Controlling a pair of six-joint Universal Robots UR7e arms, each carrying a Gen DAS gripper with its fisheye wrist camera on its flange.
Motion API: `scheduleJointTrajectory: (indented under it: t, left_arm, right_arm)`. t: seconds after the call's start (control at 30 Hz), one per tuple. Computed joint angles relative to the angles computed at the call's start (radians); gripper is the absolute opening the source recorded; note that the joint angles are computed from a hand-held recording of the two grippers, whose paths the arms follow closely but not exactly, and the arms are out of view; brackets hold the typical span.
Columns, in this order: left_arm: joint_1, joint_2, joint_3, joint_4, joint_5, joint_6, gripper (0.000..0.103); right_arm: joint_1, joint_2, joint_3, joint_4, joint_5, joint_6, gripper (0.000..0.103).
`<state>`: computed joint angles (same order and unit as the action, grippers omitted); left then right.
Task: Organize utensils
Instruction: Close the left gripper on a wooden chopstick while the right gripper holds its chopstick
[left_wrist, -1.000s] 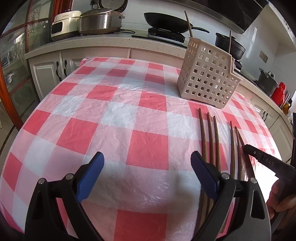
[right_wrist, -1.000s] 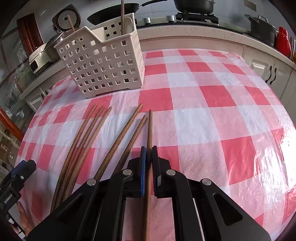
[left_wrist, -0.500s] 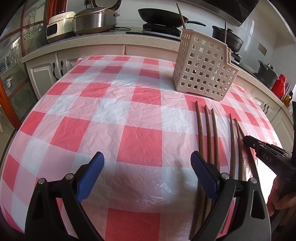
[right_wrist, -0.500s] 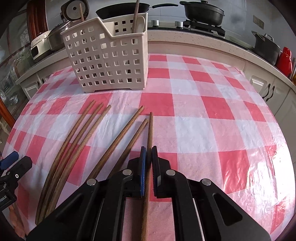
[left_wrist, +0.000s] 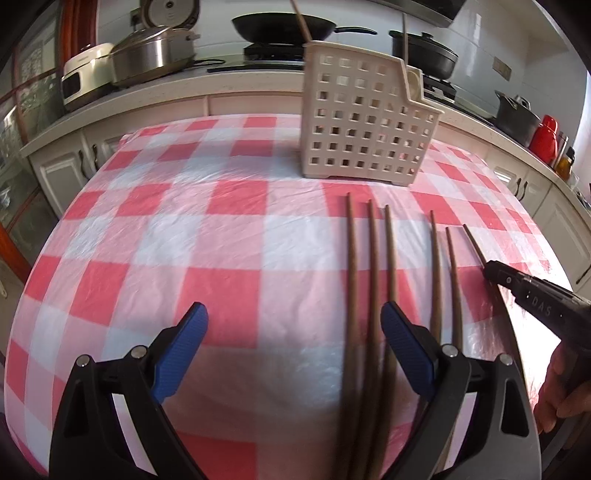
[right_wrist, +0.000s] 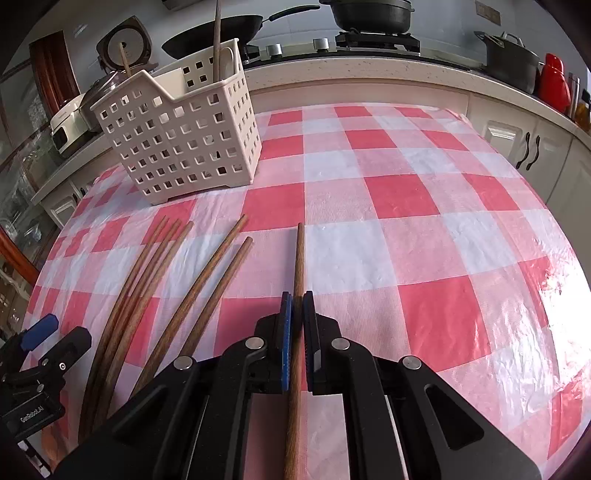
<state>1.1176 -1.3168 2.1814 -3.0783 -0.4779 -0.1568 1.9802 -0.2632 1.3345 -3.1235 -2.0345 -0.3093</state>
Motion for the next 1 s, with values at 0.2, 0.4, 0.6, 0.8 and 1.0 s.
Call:
scheduleJointTrajectory:
  t: [0.2,0.4,0.6,0.8,1.0]
  left_arm:
    - [-0.013,0.082,-0.083,-0.041,-0.025,0.139,0.088]
    - [-0.004,0.119,-0.139,-0.070,-0.040,0.203,0.075]
    - [0.052,0.090,-0.190,0.027,-0.078,0.135,0.055]
    - [0.063,0.106,-0.226,0.034,-0.089,0.168,0.053]
    - [0.085,0.156,-0.283,0.107,-0.092,0.178,0.036]
  right_arm:
    - [-0.011,-0.016,0.015,0.010,0.029,0.006,0.006]
    - [-0.022,-0.031,0.031,0.008,0.047,0.005,0.006]
    - [-0.029,-0.037,0.037,0.011,0.070,0.012,0.006]
    - [-0.032,-0.039,0.035,0.018,0.081,0.012,0.006]
    - [-0.032,-0.038,0.033,0.020,0.080,0.011,0.006]
